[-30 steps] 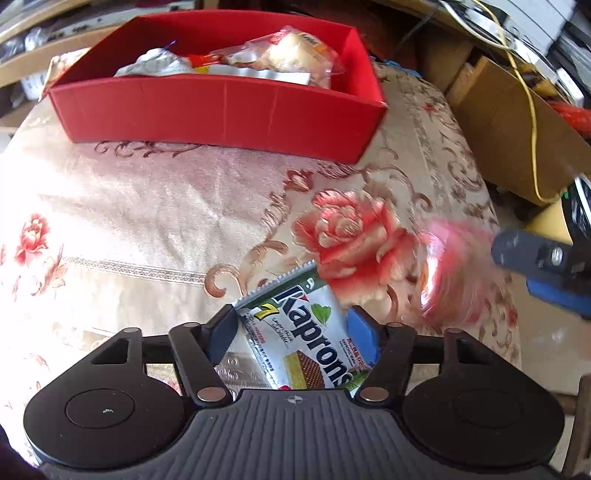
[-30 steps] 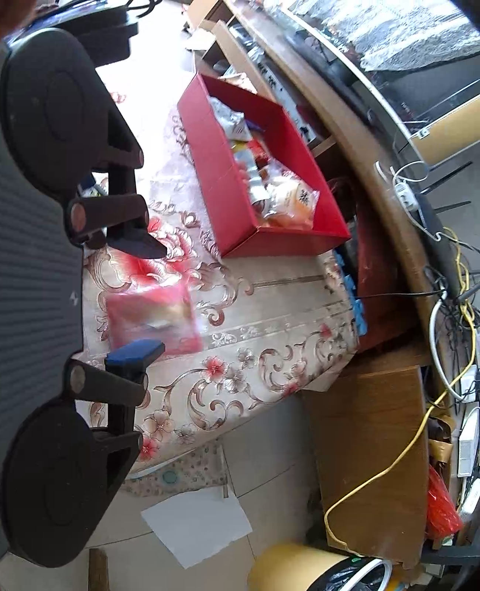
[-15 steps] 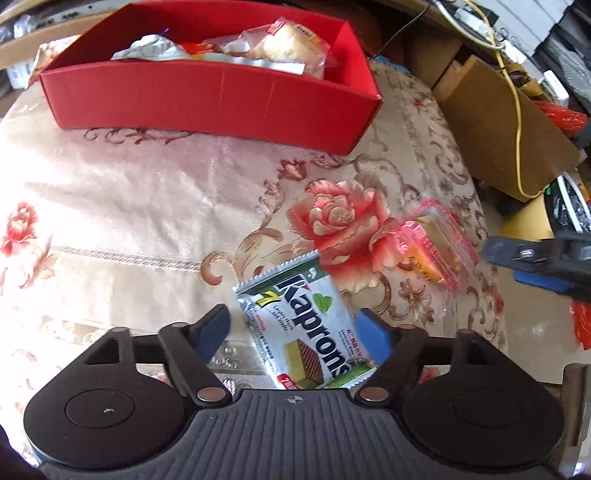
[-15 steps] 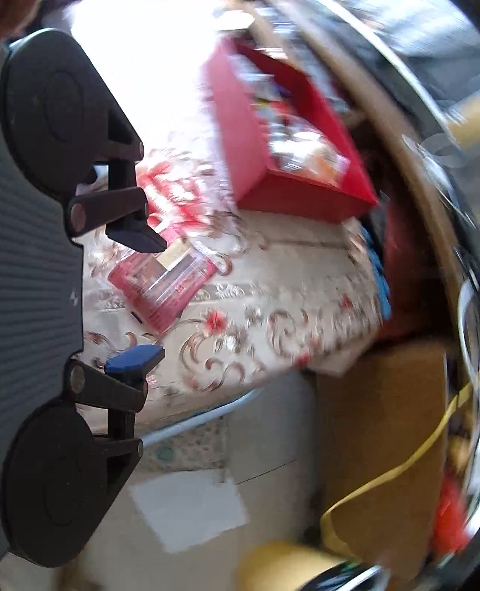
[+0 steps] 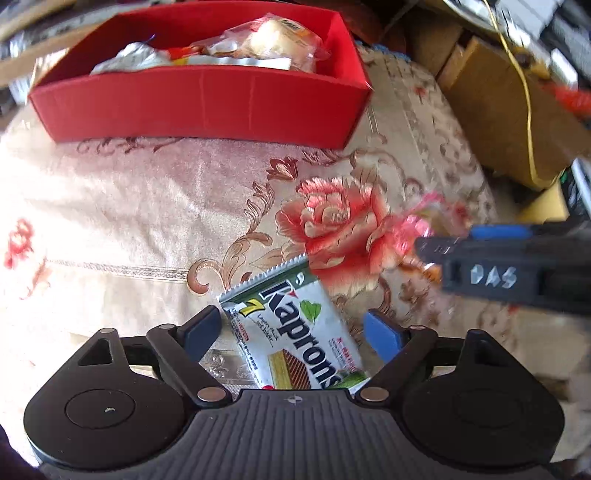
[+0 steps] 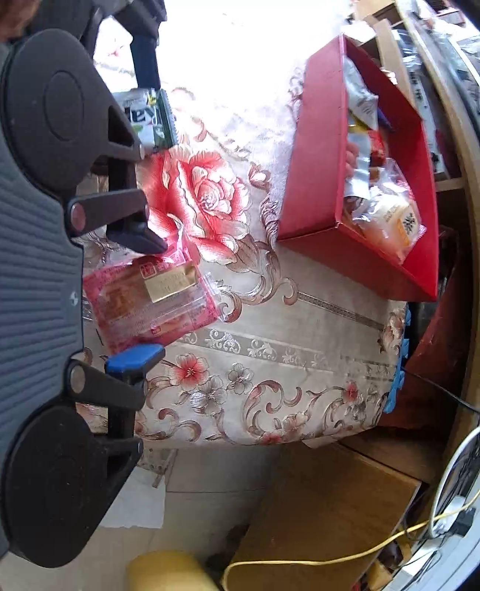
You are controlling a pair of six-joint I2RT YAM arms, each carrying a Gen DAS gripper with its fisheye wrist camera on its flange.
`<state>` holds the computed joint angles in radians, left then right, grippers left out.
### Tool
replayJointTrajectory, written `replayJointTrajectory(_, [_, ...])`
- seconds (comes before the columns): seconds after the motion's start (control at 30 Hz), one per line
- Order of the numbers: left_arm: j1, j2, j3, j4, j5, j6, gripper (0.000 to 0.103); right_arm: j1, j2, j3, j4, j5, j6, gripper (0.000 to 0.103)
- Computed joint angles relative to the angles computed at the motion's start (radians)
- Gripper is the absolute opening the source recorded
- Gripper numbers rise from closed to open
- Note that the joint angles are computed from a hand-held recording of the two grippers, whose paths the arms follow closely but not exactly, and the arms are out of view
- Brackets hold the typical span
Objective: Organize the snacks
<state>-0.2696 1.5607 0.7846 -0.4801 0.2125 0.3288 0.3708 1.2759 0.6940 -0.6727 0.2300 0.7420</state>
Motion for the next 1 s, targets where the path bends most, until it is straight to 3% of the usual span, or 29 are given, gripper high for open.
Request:
replayJointTrajectory(0.1, [-0.012, -0.038, -0.038, 0.026, -0.037, 0.038, 0.073, -0.002, -0.059, -0.019, -0.021, -0.007, 0.026, 0.038])
replayJointTrajectory(0.23, [0.024, -0.042, -0.025, -0.001, -0.036, 0.069, 0.071, 0.014, -0.103, -0.037, -0.028, -0.028, 0.057, 0.022])
replayJointTrajectory(0.4, [0.085, -0.039, 0.007, -0.03, -0.039, 0.133, 0.071, -0.005, -0.153, -0.078, -0.007, -0.084, 0.065, 0.021])
replayJointTrajectory(0.57, [0.096, -0.012, 0.049, -0.067, -0.002, 0.153, 0.072, -0.108, -0.201, -0.114, 0.032, -0.156, 0.11, 0.03])
replayJointTrajectory(0.73, [0.11, 0.046, 0.1, -0.12, 0.065, 0.186, 0.072, -0.077, -0.09, -0.058, 0.067, -0.155, 0.07, 0.068])
replayJointTrajectory(0.8, [0.117, 0.074, 0.122, -0.145, 0.085, 0.193, 0.072, -0.06, -0.034, -0.032, 0.077, -0.138, 0.053, 0.076])
replayJointTrajectory(0.97, [0.133, 0.106, 0.154, -0.163, 0.123, 0.201, 0.072, -0.04, 0.124, 0.023, 0.046, -0.077, 0.042, 0.077])
replayJointTrajectory(1.0, [0.138, 0.112, 0.163, -0.17, 0.129, 0.205, 0.072, -0.022, 0.129, 0.033, 0.035, -0.053, 0.046, 0.07])
